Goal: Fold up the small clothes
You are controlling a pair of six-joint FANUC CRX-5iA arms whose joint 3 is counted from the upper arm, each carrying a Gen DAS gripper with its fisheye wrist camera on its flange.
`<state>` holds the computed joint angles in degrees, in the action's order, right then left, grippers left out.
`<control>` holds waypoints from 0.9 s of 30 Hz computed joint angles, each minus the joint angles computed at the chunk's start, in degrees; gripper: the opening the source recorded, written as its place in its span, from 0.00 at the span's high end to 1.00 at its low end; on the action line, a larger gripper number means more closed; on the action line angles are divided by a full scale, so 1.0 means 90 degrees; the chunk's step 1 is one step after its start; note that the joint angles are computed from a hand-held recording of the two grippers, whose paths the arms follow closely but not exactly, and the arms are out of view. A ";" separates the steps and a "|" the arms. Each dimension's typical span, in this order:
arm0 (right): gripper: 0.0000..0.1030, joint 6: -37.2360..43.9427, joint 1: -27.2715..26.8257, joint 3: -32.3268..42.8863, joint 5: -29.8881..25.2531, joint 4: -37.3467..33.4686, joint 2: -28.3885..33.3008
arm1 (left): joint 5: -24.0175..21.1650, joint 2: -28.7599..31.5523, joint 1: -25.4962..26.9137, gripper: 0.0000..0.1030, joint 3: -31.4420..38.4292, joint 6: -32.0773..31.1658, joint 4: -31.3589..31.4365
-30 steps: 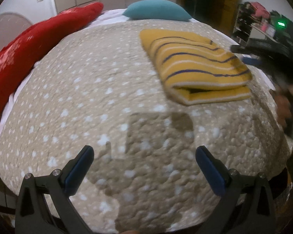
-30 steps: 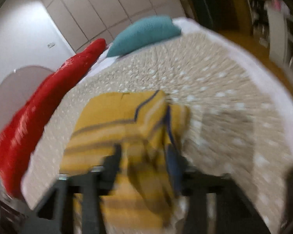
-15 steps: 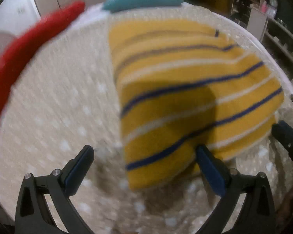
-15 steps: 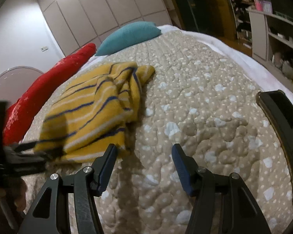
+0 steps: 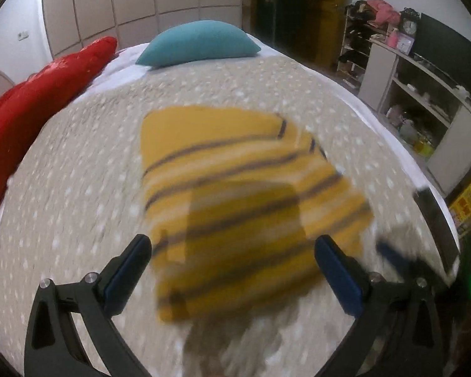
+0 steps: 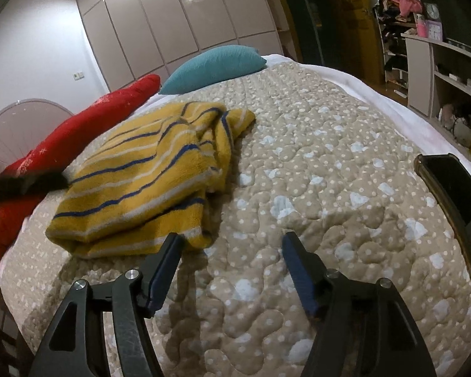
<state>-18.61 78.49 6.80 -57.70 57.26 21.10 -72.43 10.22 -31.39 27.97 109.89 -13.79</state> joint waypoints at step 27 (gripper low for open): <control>0.90 0.0590 -0.0590 0.0591 0.1078 -0.0891 -0.0023 | 0.0366 -0.1030 -0.0380 0.00 -0.1334 0.0034 -0.0225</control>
<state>-13.30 73.18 12.12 -47.99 49.24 20.90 -69.14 0.95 -34.82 15.97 110.20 -15.81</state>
